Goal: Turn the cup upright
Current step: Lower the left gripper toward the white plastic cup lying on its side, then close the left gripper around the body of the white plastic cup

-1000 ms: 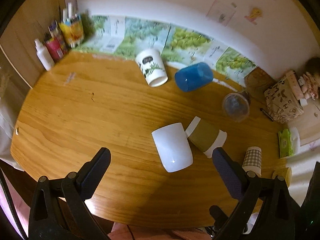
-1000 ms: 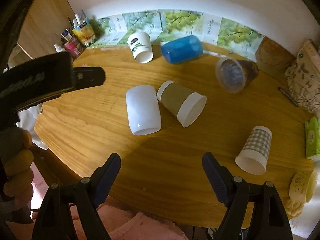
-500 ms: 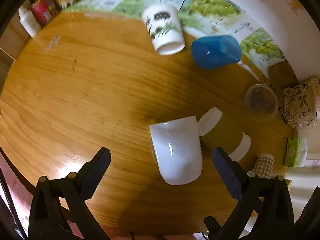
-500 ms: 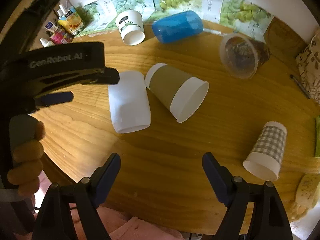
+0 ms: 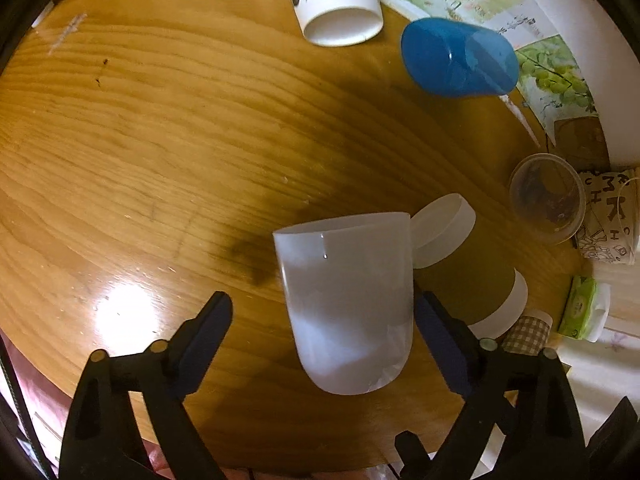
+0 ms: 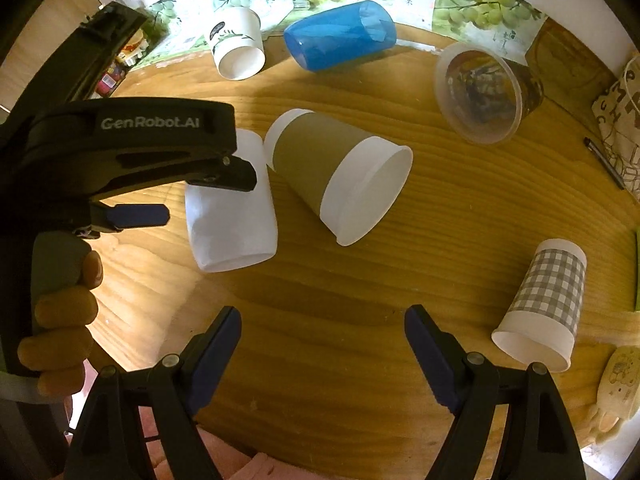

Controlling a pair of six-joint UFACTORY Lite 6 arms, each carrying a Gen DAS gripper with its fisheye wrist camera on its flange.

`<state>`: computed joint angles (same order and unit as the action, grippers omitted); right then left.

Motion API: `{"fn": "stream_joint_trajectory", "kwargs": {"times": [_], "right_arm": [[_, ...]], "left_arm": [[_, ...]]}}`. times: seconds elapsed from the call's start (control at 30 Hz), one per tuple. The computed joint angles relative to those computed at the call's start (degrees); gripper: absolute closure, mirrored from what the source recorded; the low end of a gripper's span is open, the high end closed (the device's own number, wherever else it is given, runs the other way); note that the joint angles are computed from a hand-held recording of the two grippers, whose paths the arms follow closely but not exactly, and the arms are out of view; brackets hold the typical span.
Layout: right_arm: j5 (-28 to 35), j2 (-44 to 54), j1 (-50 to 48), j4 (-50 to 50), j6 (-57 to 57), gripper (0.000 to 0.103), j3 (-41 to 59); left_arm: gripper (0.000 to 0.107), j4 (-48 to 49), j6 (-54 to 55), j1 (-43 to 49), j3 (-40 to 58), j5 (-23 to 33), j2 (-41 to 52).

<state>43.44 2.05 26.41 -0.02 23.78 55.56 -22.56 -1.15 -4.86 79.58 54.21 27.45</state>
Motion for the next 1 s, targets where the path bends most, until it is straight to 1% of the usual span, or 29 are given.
{"fn": "stream_joint_trajectory", "kwargs": {"times": [0.27, 0.37, 0.43, 0.47, 0.7, 0.93, 1.0], "right_arm": [[-0.2, 0.2, 0.1, -0.5, 1.1, 0.019, -0.2], [-0.2, -0.5, 0.1, -1.0, 1.7, 0.019, -0.9], [-0.4, -0.3, 0.1, -1.1, 1.9, 0.019, -0.9], [-0.3, -0.4, 0.1, -1.1, 2.1, 0.019, -1.0], [-0.2, -3.8, 0.7, -1.9, 5.2, 0.019, -3.9], [0.7, -10.0, 1.4, -2.1, 7.3, 0.019, -8.3], [1.5, -13.2, 2.4, -2.6, 8.7, 0.019, -10.4]], "left_arm": [[0.022, -2.1, 1.8, -0.7, 2.0, 0.9, 2.4], [0.031, -3.7, 2.4, -1.2, 2.6, 1.7, 3.2], [0.033, -3.2, 1.6, -1.7, 2.3, 1.7, 3.0], [0.038, -3.7, 1.8, -1.9, 1.9, 1.9, 2.8], [0.039, -0.7, -0.3, -4.4, 0.9, 1.9, 1.3], [0.040, 3.1, -1.8, -5.6, -6.5, 0.5, -6.1], [0.040, 3.3, -2.0, -6.0, -8.8, 0.8, -8.4]]}}
